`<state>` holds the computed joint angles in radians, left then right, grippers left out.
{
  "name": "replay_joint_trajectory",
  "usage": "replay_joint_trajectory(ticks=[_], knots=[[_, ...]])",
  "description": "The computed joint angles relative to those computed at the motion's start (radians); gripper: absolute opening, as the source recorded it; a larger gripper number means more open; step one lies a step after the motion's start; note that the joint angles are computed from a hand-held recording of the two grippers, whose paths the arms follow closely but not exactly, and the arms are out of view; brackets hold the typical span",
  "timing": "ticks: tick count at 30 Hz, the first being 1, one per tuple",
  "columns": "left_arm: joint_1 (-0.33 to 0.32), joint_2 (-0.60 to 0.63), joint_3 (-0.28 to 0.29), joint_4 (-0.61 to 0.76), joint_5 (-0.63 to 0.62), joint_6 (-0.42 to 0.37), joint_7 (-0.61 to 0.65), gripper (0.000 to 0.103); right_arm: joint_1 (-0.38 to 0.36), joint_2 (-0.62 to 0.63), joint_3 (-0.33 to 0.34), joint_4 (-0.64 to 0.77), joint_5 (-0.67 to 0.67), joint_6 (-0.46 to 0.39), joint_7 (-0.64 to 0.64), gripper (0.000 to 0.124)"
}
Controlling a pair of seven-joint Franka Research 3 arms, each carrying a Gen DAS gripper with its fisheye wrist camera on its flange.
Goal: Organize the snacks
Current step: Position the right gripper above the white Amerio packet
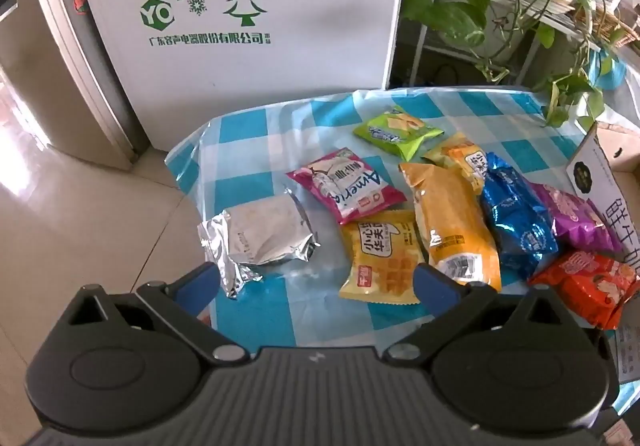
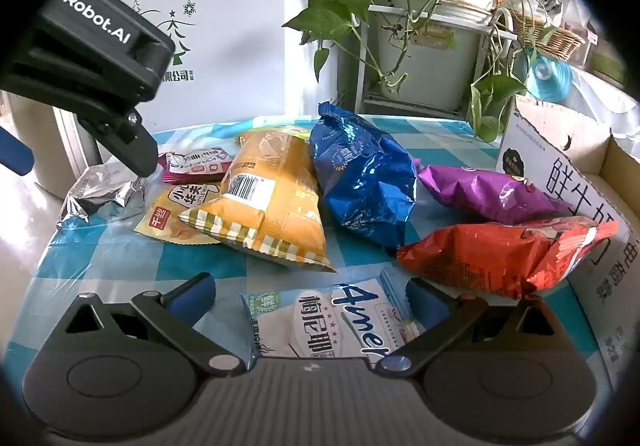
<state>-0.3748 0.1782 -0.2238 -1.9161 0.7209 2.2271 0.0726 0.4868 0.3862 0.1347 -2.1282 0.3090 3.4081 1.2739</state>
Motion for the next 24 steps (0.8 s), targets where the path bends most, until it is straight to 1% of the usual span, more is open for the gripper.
replay_joint_trajectory(ticks=[2, 3, 7, 8, 9, 14, 16, 17, 24], knots=[[-0.001, 0.005, -0.001, 0.004, 0.002, 0.002, 0.007, 0.102, 0.002, 0.000, -0.002, 0.000, 0.000, 0.000, 0.000, 0.103], [0.004, -0.021, 0.002, -0.027, -0.001, 0.028, -0.010, 0.102, 0.002, 0.000, -0.002, 0.000, 0.000, 0.000, 0.000, 0.103], [0.014, -0.047, -0.001, -0.058, 0.000, 0.056, -0.022, 0.102, 0.004, 0.001, -0.004, 0.002, 0.001, -0.001, 0.000, 0.103], [0.016, -0.034, -0.003, -0.035, -0.009, 0.042, -0.009, 0.102, 0.005, 0.001, -0.005, 0.002, 0.001, -0.001, 0.000, 0.103], [0.016, -0.038, -0.003, -0.037, -0.006, 0.045, -0.010, 0.102, 0.006, 0.001, -0.005, 0.002, 0.001, -0.001, 0.000, 0.103], [0.025, -0.065, -0.004, -0.063, 0.007, 0.090, -0.013, 0.102, 0.001, 0.001, -0.001, 0.000, -0.002, 0.001, 0.002, 0.103], [0.024, -0.068, -0.008, -0.061, 0.020, 0.084, -0.014, 0.102, 0.000, 0.001, 0.000, 0.000, -0.003, 0.000, 0.003, 0.103], [0.011, -0.042, -0.015, -0.032, 0.042, 0.059, -0.033, 0.102, 0.000, 0.001, 0.000, 0.000, -0.003, 0.000, 0.003, 0.103], [-0.001, -0.039, -0.013, -0.025, 0.062, 0.067, -0.031, 0.102, 0.004, 0.001, -0.004, 0.002, -0.001, 0.000, 0.003, 0.103]])
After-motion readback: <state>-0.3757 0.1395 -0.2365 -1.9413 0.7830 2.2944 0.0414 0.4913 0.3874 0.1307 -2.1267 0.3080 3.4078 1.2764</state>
